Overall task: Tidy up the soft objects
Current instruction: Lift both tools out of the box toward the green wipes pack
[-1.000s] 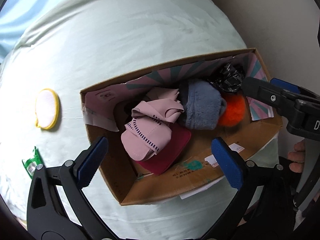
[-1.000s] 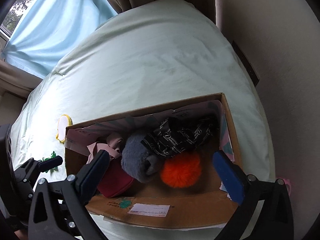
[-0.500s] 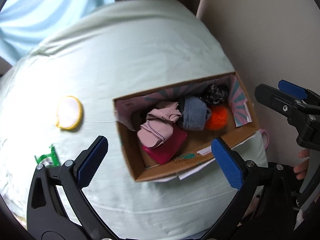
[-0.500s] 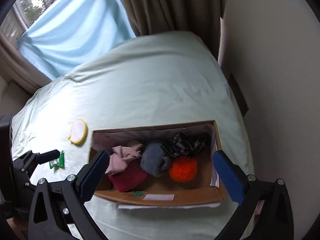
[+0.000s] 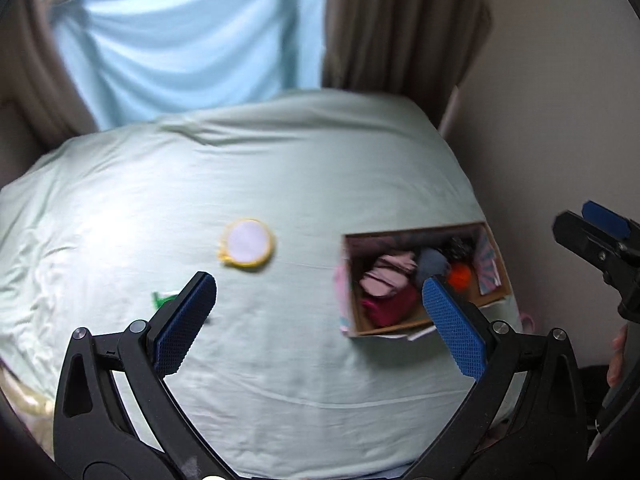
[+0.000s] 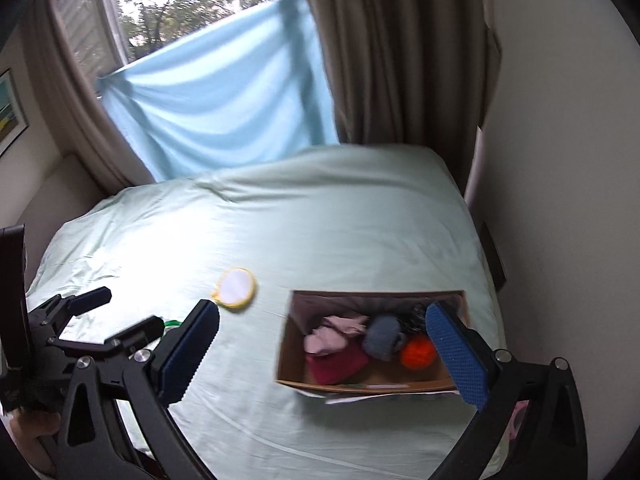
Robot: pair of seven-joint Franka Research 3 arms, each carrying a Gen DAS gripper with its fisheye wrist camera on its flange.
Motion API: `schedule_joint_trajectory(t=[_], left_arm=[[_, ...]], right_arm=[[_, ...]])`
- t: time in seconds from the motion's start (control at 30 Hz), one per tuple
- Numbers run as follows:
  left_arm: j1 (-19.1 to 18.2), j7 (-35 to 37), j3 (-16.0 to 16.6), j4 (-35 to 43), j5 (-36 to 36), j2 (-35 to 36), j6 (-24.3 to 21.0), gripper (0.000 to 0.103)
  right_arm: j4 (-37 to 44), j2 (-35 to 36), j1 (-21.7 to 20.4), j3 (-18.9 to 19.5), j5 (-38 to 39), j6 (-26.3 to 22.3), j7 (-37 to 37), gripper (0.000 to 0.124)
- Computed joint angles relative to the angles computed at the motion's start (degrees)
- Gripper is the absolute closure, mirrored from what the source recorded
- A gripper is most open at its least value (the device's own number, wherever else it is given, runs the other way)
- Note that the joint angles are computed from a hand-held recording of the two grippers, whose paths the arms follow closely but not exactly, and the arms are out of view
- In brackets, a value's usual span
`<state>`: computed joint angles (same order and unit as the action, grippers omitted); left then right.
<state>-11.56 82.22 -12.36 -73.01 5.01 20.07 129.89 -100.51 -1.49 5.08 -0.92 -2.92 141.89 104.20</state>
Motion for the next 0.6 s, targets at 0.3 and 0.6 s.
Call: schedule_joint_trajectory(t=[0.3,0.6], left_arm=[[8.1,8.87,2.26,-18.1,-8.74,-13.54,9.21,0.0],[12.87,21.45,4.77,-20.12,-14.75,-12.28,10.66,0.0]], right_arm=[[-0.14,-1.14,3.93,4.25,-13.03,2.37,12.32,0.021],[7.46,6.51,9.57,4.4,-17.7,-0.72,20.5,0.021]])
